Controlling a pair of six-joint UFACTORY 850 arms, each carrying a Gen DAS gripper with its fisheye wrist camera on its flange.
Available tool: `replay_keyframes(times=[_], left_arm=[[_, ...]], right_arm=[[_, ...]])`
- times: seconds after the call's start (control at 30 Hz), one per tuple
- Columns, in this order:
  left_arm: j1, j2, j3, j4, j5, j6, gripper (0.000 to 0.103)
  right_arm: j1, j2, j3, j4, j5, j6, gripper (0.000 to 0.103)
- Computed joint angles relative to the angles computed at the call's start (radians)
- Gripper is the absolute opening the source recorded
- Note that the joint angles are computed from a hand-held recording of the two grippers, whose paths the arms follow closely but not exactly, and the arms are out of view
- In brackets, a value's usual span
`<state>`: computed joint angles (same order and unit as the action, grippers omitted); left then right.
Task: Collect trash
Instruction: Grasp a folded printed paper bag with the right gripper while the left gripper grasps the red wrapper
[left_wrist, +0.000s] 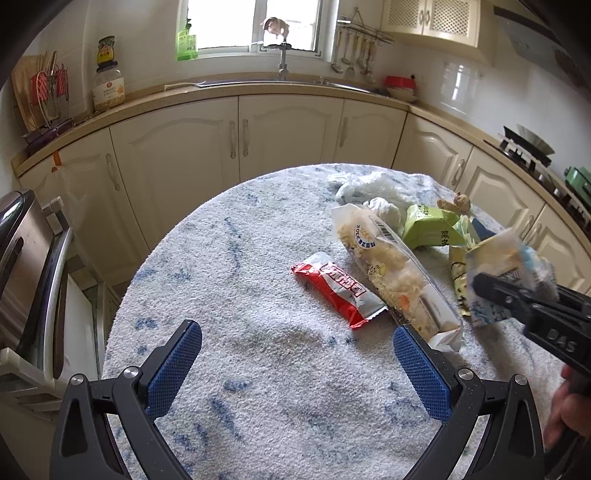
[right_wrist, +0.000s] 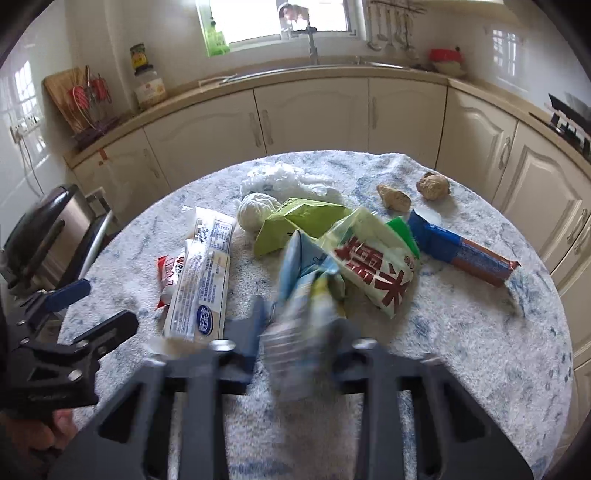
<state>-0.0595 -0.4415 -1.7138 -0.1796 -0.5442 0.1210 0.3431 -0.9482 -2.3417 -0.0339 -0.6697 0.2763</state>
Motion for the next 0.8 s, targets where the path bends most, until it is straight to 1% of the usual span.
replay_keyframes(times=[0.1,0.2,0.23,0.37,0.43,0.47,0.5,0.53,0.6,0.63,0.67,0.7,0.73,0.8], left_arm=[[-0.012,-0.029,-0.032,0.018,-0.006,-0.001,0.102],[-0.031,-0.077,-0.086,0.098,-0.021,-0.048,0.102],[-0.033,-0.098,-0.114,0.110,-0.037,-0.054,0.102],[-0.050,-0.155,-0.191,0.180,-0.071,-0.119,0.102],[-0.045,-0.195,-0.247,0.139,-0.108,-0.095,0.102],[-0.045,-0.219,-0.282,0.136,-0.133,-0.095,0.100],[-0.044,-0.245,-0.319,0.122,-0.164,-0.083,0.088],[-0.045,-0.251,-0.325,0.124,-0.166,-0.075,0.088],[-0.043,-0.231,-0.295,0.091,-0.136,-0.016,0.061],[-0.042,-0.223,-0.281,0.063,-0.125,0.019,0.053],[-0.042,-0.217,-0.272,0.046,-0.118,0.040,0.037],[-0.040,-0.212,-0.264,0.021,-0.118,0.063,0.024],[-0.035,-0.209,-0.258,-0.026,-0.123,0.102,0.019],[-0.025,-0.191,-0.232,-0.103,-0.125,0.163,0.017]], right_arm=[[-0.008,0.053,0.092,0.031,0.048,-0.008,0.023],[-0.017,0.086,0.159,0.075,0.088,-0.023,0.023],[-0.019,0.100,0.183,0.089,0.105,-0.029,0.023],[-0.021,0.125,0.226,0.120,0.131,-0.058,0.023],[-0.023,0.132,0.242,0.137,0.140,-0.068,0.023],[-0.024,0.135,0.247,0.147,0.143,-0.073,0.023],[-0.025,0.136,0.247,0.155,0.144,-0.078,0.023],[-0.026,0.139,0.254,0.164,0.148,-0.082,0.023],[-0.028,0.147,0.265,0.177,0.155,-0.092,0.023],[-0.028,0.150,0.269,0.181,0.158,-0.098,0.023],[-0.029,0.154,0.276,0.186,0.162,-0.101,0.023],[-0.030,0.159,0.283,0.193,0.167,-0.105,0.023],[-0.031,0.165,0.293,0.197,0.172,-0.106,0.023],[-0.032,0.181,0.316,0.206,0.183,-0.111,0.023]])
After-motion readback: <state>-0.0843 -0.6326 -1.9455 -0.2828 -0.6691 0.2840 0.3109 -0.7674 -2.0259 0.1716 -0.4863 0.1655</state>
